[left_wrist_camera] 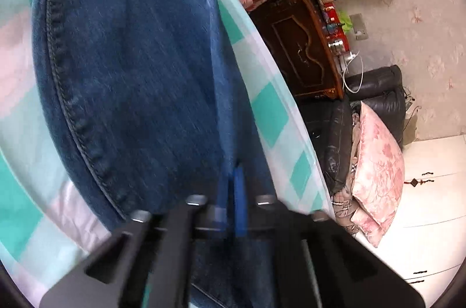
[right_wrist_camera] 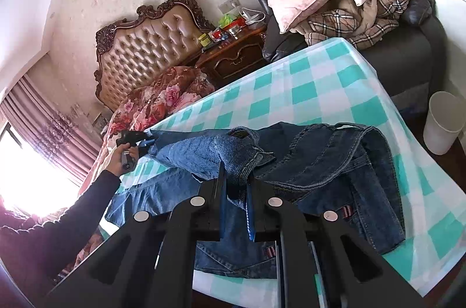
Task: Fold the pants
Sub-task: 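Close the left gripper on the leg hems while the right gripper holds them, then lift the held hems with both grippers and fold them toward the waistband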
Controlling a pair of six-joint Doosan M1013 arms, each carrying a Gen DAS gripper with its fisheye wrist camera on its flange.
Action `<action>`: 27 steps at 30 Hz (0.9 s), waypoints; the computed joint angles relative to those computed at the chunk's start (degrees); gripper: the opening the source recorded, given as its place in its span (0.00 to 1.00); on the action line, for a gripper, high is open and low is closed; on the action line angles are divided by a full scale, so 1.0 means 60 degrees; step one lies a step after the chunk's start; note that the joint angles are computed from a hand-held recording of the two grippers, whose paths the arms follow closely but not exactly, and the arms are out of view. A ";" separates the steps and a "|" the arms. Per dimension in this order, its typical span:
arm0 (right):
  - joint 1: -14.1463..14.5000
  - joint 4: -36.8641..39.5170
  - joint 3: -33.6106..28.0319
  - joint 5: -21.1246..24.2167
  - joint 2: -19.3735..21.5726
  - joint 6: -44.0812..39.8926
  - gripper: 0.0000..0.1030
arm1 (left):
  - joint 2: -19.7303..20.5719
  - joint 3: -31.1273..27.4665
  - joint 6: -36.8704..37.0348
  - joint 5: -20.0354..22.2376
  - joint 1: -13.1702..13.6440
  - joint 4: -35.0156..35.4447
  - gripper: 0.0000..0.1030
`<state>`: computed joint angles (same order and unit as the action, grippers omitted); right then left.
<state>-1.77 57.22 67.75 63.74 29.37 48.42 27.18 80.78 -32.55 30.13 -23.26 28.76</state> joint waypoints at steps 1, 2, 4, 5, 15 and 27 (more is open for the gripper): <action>-0.0007 -0.0078 -0.0032 -0.0033 0.0018 0.0069 0.12 | -0.0115 0.0124 -0.0315 -0.0049 -0.0061 0.0284 0.02; -0.0030 -0.0123 -0.0056 -0.0046 0.0046 0.0104 0.12 | -0.0322 0.0286 -0.0844 0.0002 -0.0200 0.0929 0.02; -0.0090 -0.0305 -0.0197 -0.0042 0.0129 0.0211 0.12 | -0.0688 0.0474 -0.1317 0.0354 -0.0501 0.1713 0.02; -0.0141 -0.0448 -0.0281 -0.0054 0.0171 0.0268 0.12 | -0.0941 0.0637 -0.1801 0.0597 -0.0743 0.2281 0.02; -0.0522 -0.2621 -0.0230 -0.0317 0.0489 0.2984 0.33 | -0.1874 0.2089 -0.5381 0.3891 -0.4491 0.3688 0.02; -0.0771 -0.1463 0.1504 -0.1110 -0.0287 0.3740 0.49 | -0.1778 0.2511 -0.6666 0.3696 -0.4767 0.4517 0.02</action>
